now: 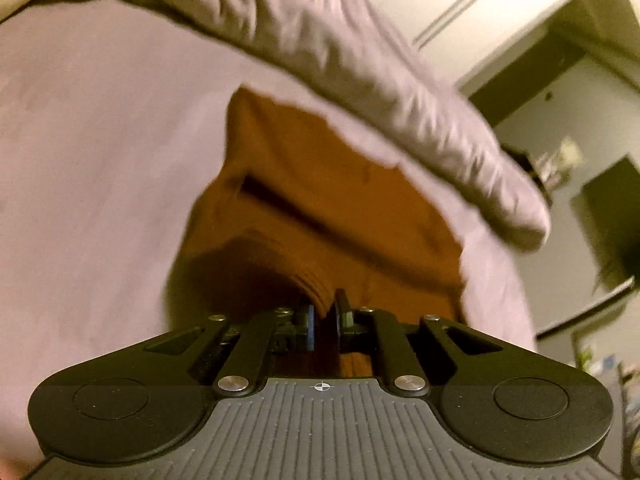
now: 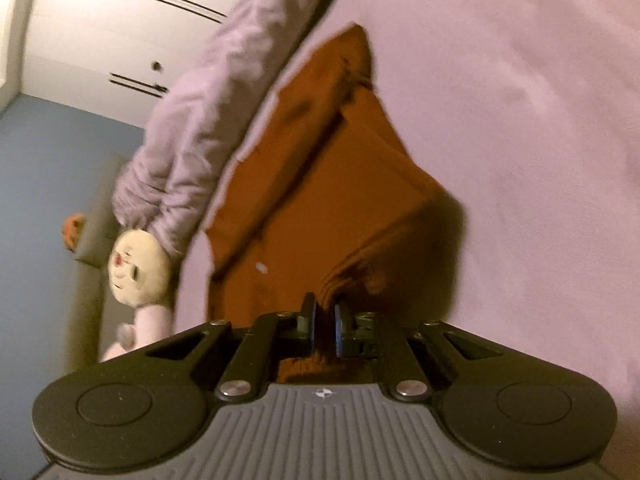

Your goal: Fold small clothes

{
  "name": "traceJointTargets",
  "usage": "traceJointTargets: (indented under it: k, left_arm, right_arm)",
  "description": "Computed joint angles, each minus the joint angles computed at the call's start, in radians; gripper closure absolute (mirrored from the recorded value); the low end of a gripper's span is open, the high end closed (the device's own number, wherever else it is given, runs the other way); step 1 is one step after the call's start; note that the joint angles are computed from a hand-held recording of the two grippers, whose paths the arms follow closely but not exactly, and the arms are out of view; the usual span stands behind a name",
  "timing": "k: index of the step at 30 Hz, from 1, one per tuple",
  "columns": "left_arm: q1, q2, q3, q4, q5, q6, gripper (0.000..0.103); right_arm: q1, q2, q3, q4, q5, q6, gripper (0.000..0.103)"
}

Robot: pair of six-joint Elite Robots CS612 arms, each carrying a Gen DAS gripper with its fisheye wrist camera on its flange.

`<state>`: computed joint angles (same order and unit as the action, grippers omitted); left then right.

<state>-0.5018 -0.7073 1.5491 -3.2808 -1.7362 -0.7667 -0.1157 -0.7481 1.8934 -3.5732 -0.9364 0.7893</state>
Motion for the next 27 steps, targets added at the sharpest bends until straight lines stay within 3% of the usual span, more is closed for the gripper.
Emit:
traceJointTargets:
  k: [9,27]
  left_arm:
    - [0.019,0.083,-0.166,0.0,0.07,-0.06,0.092]
    - [0.048,0.264,-0.531,0.2,0.141,-0.051,0.092]
  right_arm:
    - [0.015,0.044,-0.173,-0.015,-0.091,-0.008,0.096]
    - [0.069,0.182,-0.545,0.21,-0.337,-0.196,0.096]
